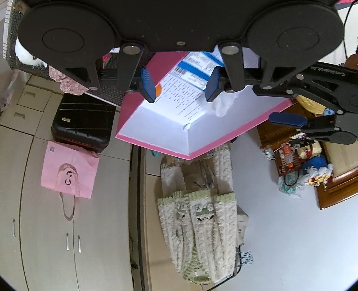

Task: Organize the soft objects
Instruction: 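Open both grippers and lift them out of the pink box, then lower both grippers onto the lavender plush on the table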

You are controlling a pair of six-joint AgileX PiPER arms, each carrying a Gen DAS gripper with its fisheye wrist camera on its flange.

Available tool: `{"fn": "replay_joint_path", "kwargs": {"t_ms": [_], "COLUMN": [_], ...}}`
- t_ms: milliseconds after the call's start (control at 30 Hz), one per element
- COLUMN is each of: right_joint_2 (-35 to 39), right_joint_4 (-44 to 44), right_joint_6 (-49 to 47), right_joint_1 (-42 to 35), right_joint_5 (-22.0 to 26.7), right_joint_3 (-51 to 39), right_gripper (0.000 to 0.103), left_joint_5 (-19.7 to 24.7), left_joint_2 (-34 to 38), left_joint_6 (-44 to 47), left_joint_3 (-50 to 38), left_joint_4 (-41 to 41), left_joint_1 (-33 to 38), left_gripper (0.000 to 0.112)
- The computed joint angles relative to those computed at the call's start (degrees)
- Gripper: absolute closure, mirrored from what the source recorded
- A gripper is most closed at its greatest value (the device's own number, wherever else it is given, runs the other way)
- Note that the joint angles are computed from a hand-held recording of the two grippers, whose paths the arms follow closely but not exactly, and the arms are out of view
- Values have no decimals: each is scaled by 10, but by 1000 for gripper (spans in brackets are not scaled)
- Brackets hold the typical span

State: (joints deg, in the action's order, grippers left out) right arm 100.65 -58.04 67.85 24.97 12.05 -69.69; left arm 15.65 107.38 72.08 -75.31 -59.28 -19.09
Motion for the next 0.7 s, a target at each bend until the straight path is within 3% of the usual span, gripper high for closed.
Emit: {"fn": "replay_joint_path", "kwargs": {"t_ms": [400,700], "right_joint_2": [-106,-183], "right_joint_4": [-79,-168], "right_joint_6": [74,147], "right_joint_1": [69,127], "right_joint_5": [43,119], "right_joint_3": [92,188], "right_gripper": [47,45], "left_joint_5": [33,68], "left_joint_2": [-87,-116], "left_joint_6": [37,166], "left_joint_3": [86,141], "left_joint_4": [-20,-124], "left_joint_1": [5,-15], "left_gripper": [49,48]}}
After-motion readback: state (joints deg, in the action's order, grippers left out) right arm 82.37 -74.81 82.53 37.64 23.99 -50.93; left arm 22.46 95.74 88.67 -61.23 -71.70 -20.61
